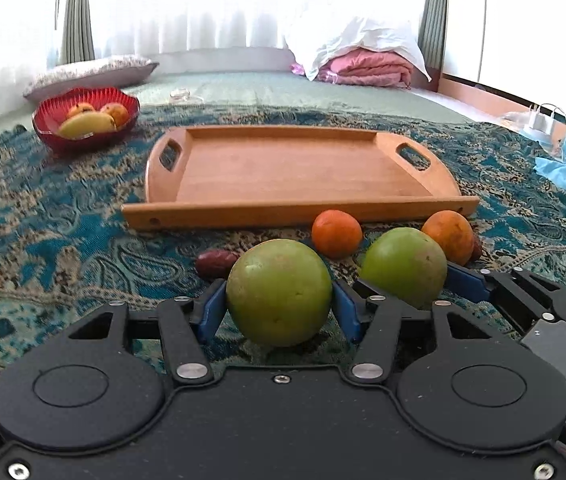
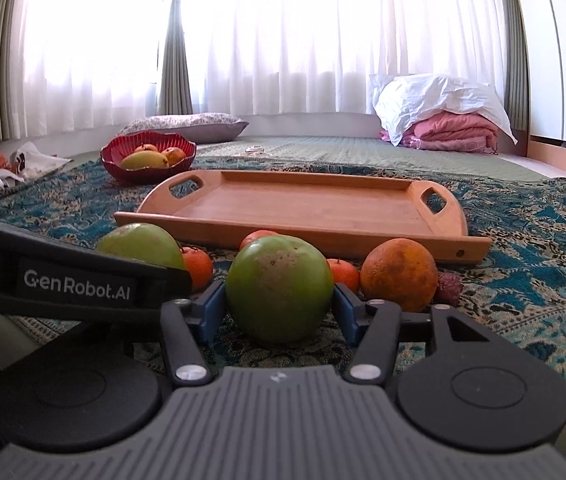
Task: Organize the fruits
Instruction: 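Carry both green pomelos onto the wooden tray and lower them with both tools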
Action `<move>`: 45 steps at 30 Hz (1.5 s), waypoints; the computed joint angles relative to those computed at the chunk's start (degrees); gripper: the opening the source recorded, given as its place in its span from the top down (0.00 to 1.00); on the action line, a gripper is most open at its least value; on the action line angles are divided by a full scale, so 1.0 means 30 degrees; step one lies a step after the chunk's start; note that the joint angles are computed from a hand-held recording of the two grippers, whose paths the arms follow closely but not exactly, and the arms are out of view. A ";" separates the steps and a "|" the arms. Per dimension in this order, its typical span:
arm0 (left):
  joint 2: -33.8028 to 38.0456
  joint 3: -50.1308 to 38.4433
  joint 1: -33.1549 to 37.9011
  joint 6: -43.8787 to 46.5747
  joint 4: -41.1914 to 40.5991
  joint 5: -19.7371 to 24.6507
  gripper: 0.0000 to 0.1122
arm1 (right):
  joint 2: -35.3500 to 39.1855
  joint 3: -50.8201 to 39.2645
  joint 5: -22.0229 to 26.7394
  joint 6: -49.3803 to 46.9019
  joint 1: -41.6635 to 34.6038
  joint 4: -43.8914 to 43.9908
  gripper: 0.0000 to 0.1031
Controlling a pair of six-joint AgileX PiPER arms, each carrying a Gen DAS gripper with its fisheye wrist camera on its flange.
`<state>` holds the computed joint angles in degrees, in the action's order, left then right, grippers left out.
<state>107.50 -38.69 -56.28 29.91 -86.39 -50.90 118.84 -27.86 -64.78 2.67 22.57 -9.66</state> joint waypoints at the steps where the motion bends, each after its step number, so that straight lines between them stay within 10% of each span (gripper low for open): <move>1: -0.0141 0.0041 -0.0083 0.0076 -0.0126 -0.0107 0.52 | -0.0064 0.0200 -0.0233 0.0056 -0.0079 -0.0041 0.42; 15: -0.3161 0.0531 0.0842 0.2084 -0.0828 -0.0701 0.52 | -0.3220 0.0620 0.1167 0.1566 -0.1674 -0.0976 0.42; 30: -0.4692 -0.1874 0.5204 0.7579 -0.0974 0.1440 0.52 | -0.4131 -0.6161 1.0154 0.8395 -0.4042 -0.6245 0.42; 36: -0.3610 -0.3685 0.7842 0.9326 -0.1240 0.3828 0.52 | -0.2484 -1.0468 1.2994 1.3544 -0.4521 -1.1433 0.42; 45: -0.0434 -0.6923 1.0989 1.2327 -0.2932 0.7098 0.52 | 0.1545 -1.7519 1.5769 2.9399 -0.4520 -2.6644 0.42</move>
<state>106.20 -59.45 -23.31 66.89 -95.19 -29.60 123.47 -80.41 -17.48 90.86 9.02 -89.59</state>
